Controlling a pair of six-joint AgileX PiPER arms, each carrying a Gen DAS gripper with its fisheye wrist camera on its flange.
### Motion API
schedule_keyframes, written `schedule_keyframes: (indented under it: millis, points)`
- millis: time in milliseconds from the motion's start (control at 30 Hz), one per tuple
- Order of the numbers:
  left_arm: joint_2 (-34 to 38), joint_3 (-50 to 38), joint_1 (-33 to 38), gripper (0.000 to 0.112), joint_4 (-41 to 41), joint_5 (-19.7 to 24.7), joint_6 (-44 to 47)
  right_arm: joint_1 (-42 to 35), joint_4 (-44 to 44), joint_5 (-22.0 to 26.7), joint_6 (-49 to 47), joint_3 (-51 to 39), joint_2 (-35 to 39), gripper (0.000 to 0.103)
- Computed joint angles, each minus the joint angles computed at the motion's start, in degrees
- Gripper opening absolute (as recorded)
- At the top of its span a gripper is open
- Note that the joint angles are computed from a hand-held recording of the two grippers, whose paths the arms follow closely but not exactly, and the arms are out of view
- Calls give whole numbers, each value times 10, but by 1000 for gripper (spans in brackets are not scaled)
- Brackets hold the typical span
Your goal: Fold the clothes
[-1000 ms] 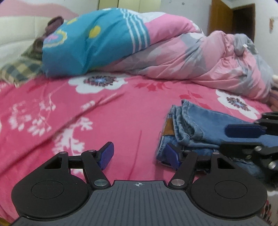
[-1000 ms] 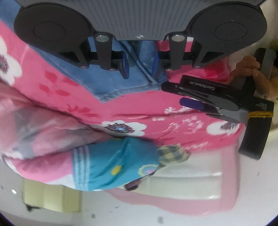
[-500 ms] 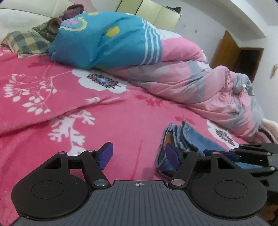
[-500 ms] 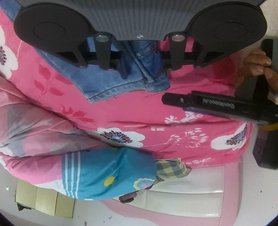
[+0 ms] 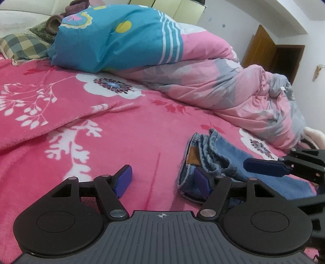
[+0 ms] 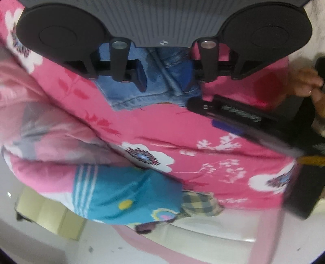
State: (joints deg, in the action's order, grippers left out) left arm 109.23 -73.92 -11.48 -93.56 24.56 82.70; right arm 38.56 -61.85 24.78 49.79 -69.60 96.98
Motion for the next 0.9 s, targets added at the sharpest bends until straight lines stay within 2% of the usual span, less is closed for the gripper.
schedule_keyframes:
  millis: [133, 267, 367, 500, 600, 633, 700, 900]
  points:
    - [0, 0, 0, 67, 3, -2, -2, 15, -73, 23, 50, -9, 23, 41]
    - [1, -1, 0, 67, 5, -3, -3, 4, -65, 15, 47, -20, 33, 38]
    - [1, -1, -1, 67, 4, -4, -3, 25, -136, 63, 105, -12, 27, 35]
    - [1, -1, -1, 67, 3, -4, -2, 26, -134, 71, 89, -4, 30, 34]
    - [1, -1, -1, 67, 5, -4, -4, 45, -196, 97, 121, 14, 33, 34]
    - [1, -1, -1, 67, 4, -3, -3, 48, -209, 101, 128, 17, 35, 28]
    - [1, 1, 0, 67, -2, -3, 2, 40, -200, 93, 135, 11, 35, 7]
    - [1, 4, 2, 67, -22, -1, 16, 18, -165, 70, 154, -11, 25, 4]
